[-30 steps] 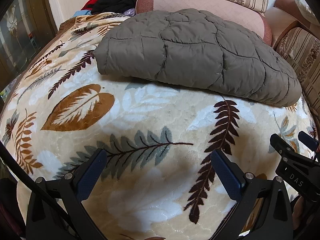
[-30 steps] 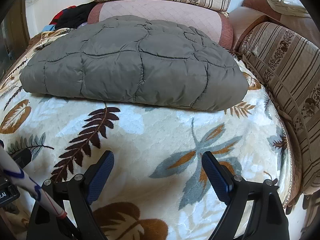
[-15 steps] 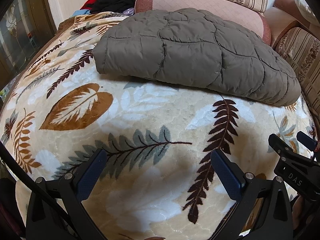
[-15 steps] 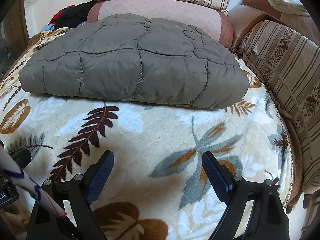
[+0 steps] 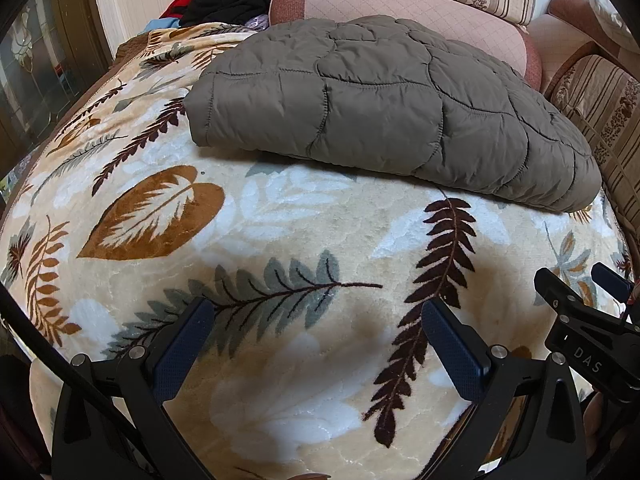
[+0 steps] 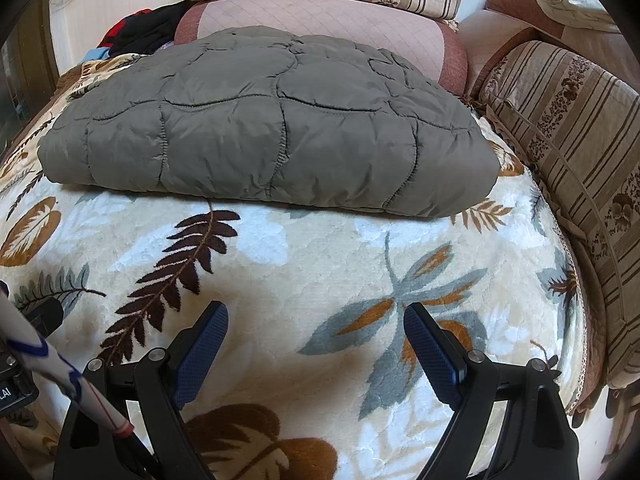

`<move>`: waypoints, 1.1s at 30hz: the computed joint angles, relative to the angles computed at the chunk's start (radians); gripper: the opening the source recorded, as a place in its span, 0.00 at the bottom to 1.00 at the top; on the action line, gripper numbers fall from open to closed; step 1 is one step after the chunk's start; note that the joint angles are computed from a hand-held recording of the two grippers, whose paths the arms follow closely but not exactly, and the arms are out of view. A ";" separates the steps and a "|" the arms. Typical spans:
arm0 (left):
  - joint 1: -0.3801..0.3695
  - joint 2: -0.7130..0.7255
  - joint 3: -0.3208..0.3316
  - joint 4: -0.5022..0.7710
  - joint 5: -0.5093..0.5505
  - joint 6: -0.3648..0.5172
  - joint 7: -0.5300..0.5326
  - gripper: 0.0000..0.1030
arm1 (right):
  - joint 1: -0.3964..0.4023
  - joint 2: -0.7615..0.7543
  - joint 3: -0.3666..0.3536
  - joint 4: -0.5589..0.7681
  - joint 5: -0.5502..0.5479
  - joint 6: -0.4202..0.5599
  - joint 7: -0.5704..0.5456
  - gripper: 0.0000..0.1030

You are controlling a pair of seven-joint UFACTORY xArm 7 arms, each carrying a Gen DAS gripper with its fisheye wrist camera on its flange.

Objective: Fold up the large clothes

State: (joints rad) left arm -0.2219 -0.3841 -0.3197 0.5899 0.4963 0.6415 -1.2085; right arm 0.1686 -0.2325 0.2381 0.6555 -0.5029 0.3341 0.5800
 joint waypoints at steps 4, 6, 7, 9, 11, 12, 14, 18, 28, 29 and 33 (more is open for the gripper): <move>-0.001 0.001 0.000 0.001 0.001 0.000 -0.002 1.00 | 0.002 0.002 -0.002 0.002 0.000 -0.002 -0.005 0.90; -0.002 0.001 0.001 0.001 0.001 -0.001 -0.002 1.00 | 0.001 0.001 -0.001 0.002 -0.001 -0.003 -0.005 0.90; -0.001 0.002 0.000 0.001 0.002 -0.001 -0.002 1.00 | 0.000 0.000 -0.001 0.002 -0.003 -0.004 -0.004 0.90; -0.002 0.002 0.001 0.001 0.002 -0.003 -0.001 1.00 | 0.000 0.000 -0.001 0.002 -0.002 -0.006 -0.004 0.90; -0.001 0.001 -0.001 0.002 0.004 0.000 -0.002 1.00 | 0.000 -0.001 0.000 0.002 -0.003 -0.005 -0.003 0.90; -0.001 0.002 -0.002 0.003 0.007 0.000 -0.004 1.00 | 0.000 -0.001 0.000 0.002 -0.003 -0.005 -0.003 0.90; -0.002 0.001 -0.001 0.002 0.007 -0.004 -0.002 1.00 | -0.001 0.000 0.001 0.003 -0.003 -0.005 -0.003 0.90; -0.002 0.000 -0.004 0.003 0.013 -0.008 -0.003 1.00 | 0.000 0.000 0.000 0.003 -0.002 -0.005 -0.003 0.90; -0.003 -0.005 0.001 -0.003 0.001 -0.009 0.005 1.00 | 0.001 -0.001 0.000 0.001 0.001 -0.009 -0.005 0.90; -0.003 -0.004 0.002 -0.003 -0.001 -0.011 0.007 1.00 | 0.002 -0.002 0.001 0.001 0.000 -0.010 -0.005 0.90; -0.002 -0.007 0.002 -0.007 -0.003 -0.015 0.011 1.00 | 0.001 -0.002 0.007 0.002 -0.006 -0.011 0.001 0.90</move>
State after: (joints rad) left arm -0.2235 -0.3907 -0.3175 0.5831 0.4928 0.6261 -1.1978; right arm 0.1695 -0.2343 0.2450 0.6570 -0.5091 0.3226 0.5807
